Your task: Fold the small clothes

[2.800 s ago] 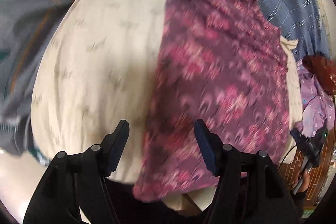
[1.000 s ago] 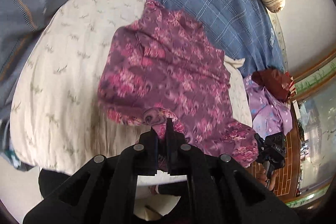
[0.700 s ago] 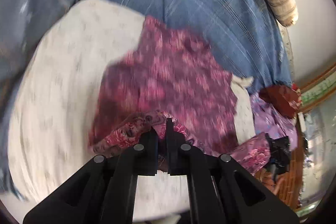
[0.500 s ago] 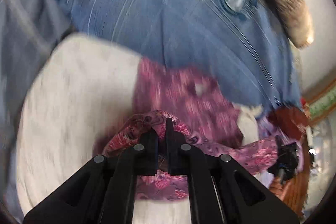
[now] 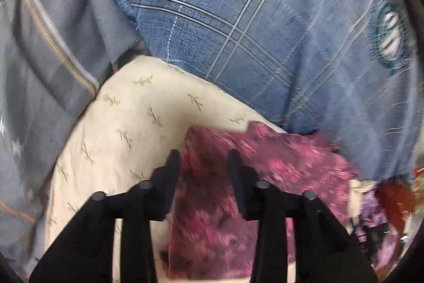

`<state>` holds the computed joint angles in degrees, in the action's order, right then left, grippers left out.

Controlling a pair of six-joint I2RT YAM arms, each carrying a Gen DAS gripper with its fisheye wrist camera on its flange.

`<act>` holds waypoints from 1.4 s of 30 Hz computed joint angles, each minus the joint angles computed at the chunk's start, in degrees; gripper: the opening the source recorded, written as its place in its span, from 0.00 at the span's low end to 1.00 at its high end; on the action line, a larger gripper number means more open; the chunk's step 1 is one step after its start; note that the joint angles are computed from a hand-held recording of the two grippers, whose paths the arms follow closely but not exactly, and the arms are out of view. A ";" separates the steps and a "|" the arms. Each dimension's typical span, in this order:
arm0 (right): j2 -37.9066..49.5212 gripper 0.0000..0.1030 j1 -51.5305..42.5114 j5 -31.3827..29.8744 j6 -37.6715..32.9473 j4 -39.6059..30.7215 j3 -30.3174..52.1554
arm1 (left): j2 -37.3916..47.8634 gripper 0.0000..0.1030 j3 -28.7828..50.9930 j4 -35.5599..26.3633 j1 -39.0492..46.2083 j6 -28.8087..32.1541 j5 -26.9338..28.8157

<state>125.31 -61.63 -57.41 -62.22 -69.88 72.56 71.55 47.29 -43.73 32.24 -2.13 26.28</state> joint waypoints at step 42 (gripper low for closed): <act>-20.87 0.40 -0.74 6.39 -6.78 15.65 -19.03 | -17.21 0.59 -16.21 -12.88 10.69 13.74 10.44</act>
<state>104.45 -62.36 -51.02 -68.99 -54.24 53.53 54.34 31.08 -56.61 42.93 11.61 36.72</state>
